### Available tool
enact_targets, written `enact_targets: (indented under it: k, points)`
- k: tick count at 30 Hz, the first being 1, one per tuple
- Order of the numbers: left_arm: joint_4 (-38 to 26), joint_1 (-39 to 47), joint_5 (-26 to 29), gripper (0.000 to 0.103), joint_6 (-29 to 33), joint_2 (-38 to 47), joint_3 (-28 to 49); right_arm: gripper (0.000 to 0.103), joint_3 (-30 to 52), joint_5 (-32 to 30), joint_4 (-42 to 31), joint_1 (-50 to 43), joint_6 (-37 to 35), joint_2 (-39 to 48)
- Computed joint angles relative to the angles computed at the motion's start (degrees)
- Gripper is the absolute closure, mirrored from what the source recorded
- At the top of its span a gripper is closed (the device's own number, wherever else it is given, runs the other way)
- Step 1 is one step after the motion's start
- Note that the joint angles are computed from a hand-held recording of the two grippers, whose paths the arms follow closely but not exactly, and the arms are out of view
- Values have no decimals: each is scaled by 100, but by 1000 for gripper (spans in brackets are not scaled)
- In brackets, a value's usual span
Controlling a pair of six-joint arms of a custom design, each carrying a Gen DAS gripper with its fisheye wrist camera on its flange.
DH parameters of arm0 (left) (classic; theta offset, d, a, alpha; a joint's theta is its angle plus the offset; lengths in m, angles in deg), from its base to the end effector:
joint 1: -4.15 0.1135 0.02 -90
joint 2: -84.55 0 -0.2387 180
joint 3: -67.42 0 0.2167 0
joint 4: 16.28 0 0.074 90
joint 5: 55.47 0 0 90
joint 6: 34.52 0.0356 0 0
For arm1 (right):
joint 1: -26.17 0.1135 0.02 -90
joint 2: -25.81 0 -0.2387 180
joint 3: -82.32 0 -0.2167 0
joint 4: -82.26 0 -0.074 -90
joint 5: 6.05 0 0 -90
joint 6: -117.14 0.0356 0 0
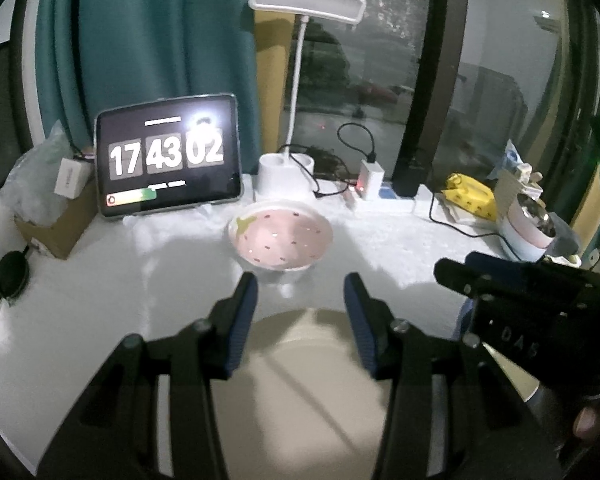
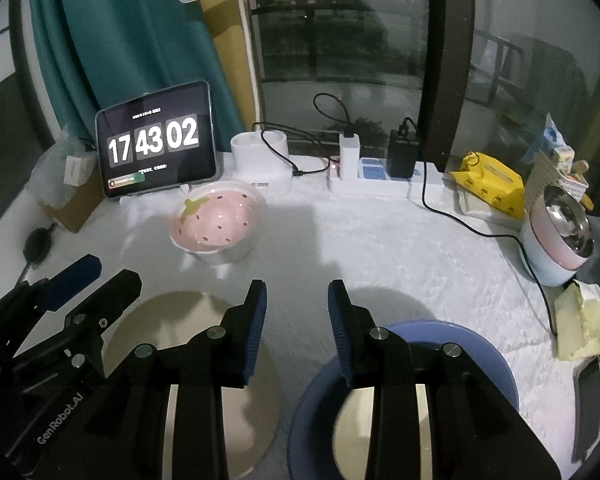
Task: Organize plates and bowls
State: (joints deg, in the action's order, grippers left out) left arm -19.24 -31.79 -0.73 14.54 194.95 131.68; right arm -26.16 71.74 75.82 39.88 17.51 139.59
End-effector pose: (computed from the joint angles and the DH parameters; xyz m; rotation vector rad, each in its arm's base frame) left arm 0.2718 -0.1717 0.1031 -0.3598 2.2071 0.0380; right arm 0.3367 0.0899 0.1045 -0.5835 2.3442 0.2904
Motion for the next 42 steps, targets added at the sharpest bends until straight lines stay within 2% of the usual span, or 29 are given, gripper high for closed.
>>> enact_targets:
  k: [13, 26, 37, 42]
  points:
    - [430, 726, 413, 56, 439, -256, -389, 69, 724, 314, -301, 485, 110, 402]
    - [746, 1424, 768, 56, 914, -227, -398, 69, 1685, 549, -601, 887, 225, 926]
    - [910, 1994, 1240, 56, 1142, 350, 38, 69, 2923, 711, -1096, 991, 352, 1855]
    - [993, 2249, 1664, 56, 1223, 806, 368, 69, 3714, 718, -1496, 985, 449, 2444]
